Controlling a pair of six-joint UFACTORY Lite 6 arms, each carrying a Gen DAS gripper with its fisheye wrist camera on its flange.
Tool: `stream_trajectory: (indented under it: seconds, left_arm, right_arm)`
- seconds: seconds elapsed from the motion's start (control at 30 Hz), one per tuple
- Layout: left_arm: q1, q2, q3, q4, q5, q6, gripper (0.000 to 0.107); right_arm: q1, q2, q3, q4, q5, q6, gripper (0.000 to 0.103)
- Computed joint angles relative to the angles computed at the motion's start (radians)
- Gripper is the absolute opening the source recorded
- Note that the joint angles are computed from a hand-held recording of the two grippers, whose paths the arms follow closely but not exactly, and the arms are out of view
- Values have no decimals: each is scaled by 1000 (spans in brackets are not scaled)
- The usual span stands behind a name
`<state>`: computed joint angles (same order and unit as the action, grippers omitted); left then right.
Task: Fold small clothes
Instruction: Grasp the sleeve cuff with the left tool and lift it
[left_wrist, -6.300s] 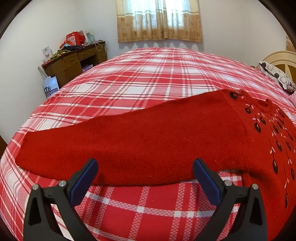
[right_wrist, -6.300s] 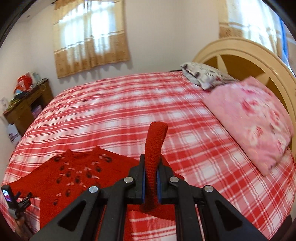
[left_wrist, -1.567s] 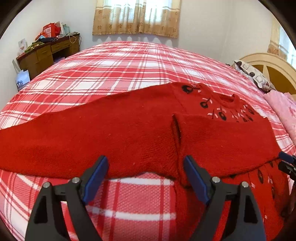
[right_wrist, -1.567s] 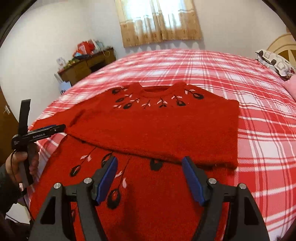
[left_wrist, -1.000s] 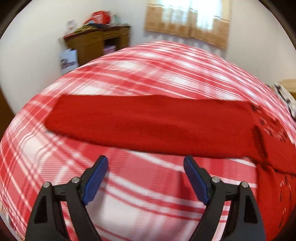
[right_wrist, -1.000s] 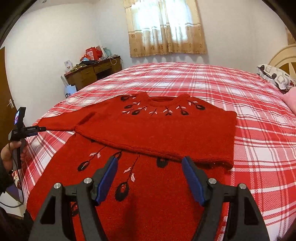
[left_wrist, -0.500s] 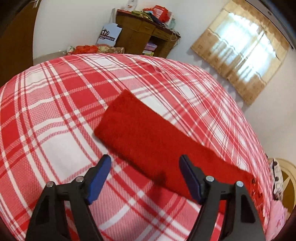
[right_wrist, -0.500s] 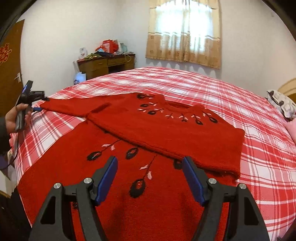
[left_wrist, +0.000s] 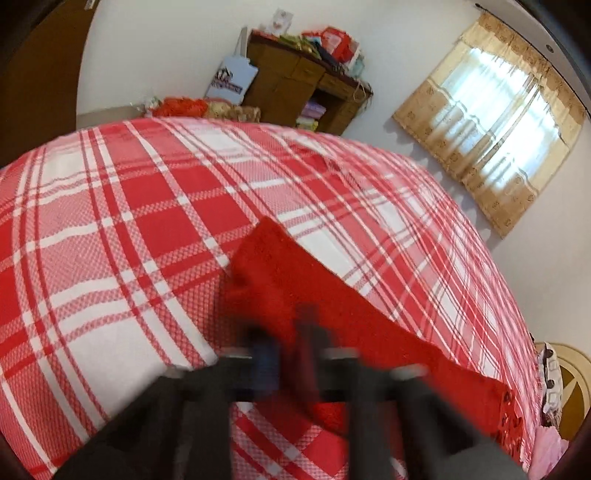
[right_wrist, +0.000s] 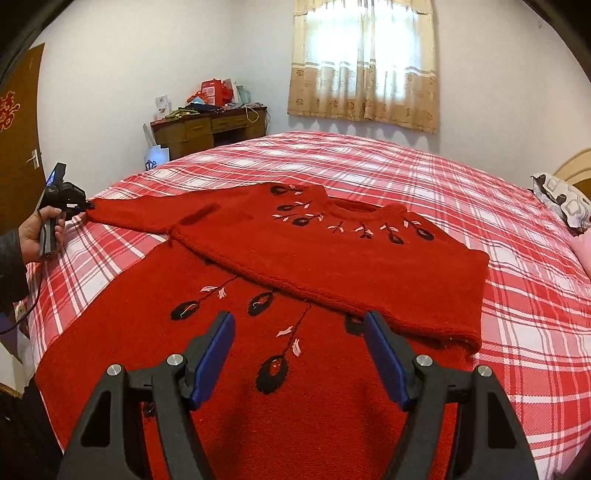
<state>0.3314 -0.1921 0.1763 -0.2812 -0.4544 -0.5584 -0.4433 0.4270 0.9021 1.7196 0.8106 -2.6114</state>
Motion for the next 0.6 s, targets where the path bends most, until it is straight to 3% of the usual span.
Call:
stream_trajectory:
  seconds: [0.1, 0.37, 0.6]
  left_arm:
    - [-14, -66, -16, -33, 20, 53, 5]
    - [-201, -284, 15, -457, 131, 458, 5]
    - [-462, -260, 170, -885, 80, 829, 5]
  right_arm:
    - [-10, 6, 12, -12, 15, 27, 73]
    - [-30, 10, 34, -36, 40, 90, 73]
    - [-58, 1, 53, -61, 70, 151, 73]
